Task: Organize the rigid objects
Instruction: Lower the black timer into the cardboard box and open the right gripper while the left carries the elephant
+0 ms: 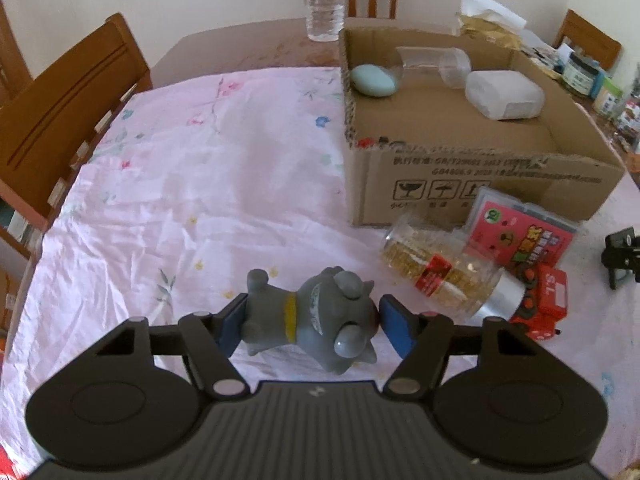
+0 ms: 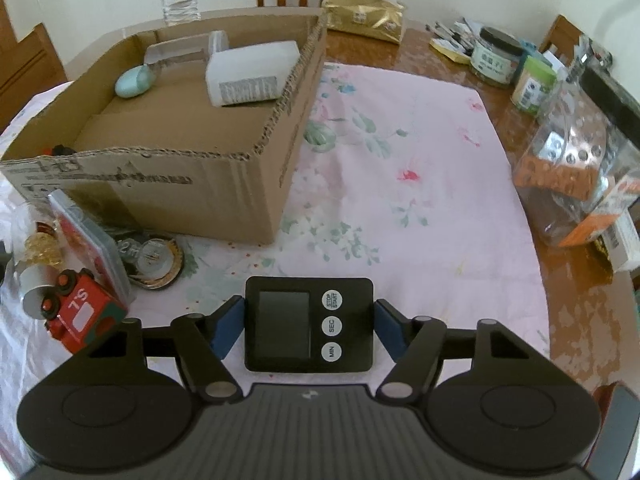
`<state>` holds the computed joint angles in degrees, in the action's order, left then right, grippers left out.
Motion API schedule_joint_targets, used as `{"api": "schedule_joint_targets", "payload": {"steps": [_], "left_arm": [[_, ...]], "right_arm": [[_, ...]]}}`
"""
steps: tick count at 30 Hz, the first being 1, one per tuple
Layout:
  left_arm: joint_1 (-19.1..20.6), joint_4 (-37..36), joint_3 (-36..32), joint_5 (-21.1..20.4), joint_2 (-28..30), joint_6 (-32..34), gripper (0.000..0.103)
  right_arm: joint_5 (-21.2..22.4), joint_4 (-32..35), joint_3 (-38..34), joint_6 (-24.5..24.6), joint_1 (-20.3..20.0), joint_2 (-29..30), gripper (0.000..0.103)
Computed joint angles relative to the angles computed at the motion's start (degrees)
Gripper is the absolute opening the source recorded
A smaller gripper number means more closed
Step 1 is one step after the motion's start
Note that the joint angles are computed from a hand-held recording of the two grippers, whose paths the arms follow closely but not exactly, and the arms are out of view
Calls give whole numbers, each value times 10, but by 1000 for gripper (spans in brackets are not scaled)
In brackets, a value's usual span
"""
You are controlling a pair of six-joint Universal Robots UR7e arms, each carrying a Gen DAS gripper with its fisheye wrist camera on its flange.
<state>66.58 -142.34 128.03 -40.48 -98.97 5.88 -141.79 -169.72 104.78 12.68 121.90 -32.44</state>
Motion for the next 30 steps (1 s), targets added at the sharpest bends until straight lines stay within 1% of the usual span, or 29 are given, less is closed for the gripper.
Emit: {"api": "schedule_joint_targets", "payload": {"steps": [6, 8, 12, 17, 19, 24, 26, 30], "left_arm": [[-11, 58, -25, -22, -21, 10, 69], [-16, 66, -29, -23, -26, 16, 69], [-19, 62, -35, -28, -30, 32, 69], [-20, 51, -37, -33, -31, 41, 69], [-21, 47, -37, -35, -32, 44, 69], [-23, 34, -38, -35, -31, 54, 69], [-24, 29, -38, -33, -33, 56, 69], [-27, 26, -38, -26, -40, 54, 69]], "right_arm": [[9, 29, -4, -16, 12, -22, 74], [14, 34, -7, -26, 16, -29, 74], [6, 35, -16, -49, 26, -34, 74], [4, 29, -28, -60, 38, -37, 73], [7, 21, -38, -78, 44, -37, 73], [21, 1, -84, -145, 53, -20, 74], [32, 6, -108, -166, 51, -9, 74], [44, 34, -153, -186, 47, 15, 74]]}}
